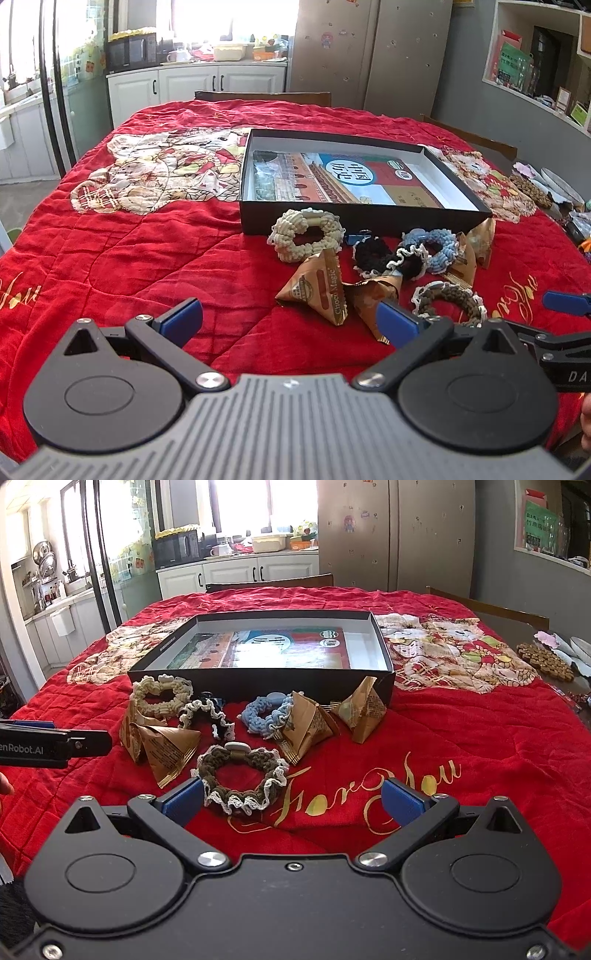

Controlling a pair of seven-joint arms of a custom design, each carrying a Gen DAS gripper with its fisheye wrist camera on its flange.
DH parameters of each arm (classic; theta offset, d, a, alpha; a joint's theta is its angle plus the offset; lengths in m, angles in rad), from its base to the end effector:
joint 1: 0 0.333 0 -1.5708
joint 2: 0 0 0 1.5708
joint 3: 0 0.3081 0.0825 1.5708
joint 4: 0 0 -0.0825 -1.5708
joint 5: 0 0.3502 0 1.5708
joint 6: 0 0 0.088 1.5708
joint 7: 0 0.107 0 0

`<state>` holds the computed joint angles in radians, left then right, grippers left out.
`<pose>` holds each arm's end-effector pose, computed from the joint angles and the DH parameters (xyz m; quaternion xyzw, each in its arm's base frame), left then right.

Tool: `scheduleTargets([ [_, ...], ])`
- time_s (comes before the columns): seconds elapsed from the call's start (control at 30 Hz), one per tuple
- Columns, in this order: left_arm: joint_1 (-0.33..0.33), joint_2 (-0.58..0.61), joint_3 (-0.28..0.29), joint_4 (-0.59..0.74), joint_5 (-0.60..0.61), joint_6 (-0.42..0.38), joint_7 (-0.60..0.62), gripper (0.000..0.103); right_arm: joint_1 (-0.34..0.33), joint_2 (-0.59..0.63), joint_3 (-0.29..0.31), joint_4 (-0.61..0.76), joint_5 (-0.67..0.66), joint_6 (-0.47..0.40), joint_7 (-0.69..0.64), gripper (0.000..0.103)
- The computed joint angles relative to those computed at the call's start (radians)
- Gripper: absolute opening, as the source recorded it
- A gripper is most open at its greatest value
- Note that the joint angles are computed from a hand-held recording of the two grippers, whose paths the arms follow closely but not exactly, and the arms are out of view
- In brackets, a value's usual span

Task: Organize objects
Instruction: 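Move both tools toward the scrunchies and kraft-paper packets beside the box, then close the right tool on the brown-and-white scrunchie while the left tool grasps a kraft packet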

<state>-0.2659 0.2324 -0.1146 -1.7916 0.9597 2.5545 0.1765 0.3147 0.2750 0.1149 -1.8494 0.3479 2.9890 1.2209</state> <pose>0.5823 -0.2390 0.4827 -0.7454 0.5243 -0.2697 0.3110 0.5952 0.2379 0.4874 -0.7643 0.4846 -0.1992 0.3760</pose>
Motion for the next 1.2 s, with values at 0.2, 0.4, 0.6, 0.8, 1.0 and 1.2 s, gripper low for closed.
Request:
scheduleTargets([
  [0.2, 0.007, 0.011, 0.004, 0.001, 0.003, 0.018, 0.057, 0.103, -0.018, 0.022, 0.017, 0.023, 0.020, 0.005, -0.028, 0.097],
  [0.4, 0.005, 0.031, 0.018, 0.011, 0.055, 0.032, 0.093, 0.103, -0.073, 0.063, 0.084, 0.073, 0.120, -0.007, -0.162, 0.086],
  [0.6, 0.019, 0.072, 0.032, 0.033, 0.052, 0.089, 0.124, 0.103, -0.056, 0.125, 0.067, 0.159, 0.119, -0.083, -0.182, 0.064],
  [0.8, 0.041, 0.104, 0.040, 0.037, -0.031, 0.169, 0.192, 0.093, -0.035, 0.161, 0.049, 0.204, 0.100, -0.124, -0.186, 0.044],
  [1.0, 0.028, 0.123, 0.068, 0.046, -0.056, 0.206, 0.207, 0.085, -0.025, 0.176, 0.044, 0.212, 0.082, -0.114, -0.196, 0.035],
  [1.2, 0.022, 0.148, 0.077, 0.080, -0.058, 0.219, 0.255, 0.079, -0.026, 0.188, 0.046, 0.228, 0.080, -0.121, -0.204, 0.026],
])
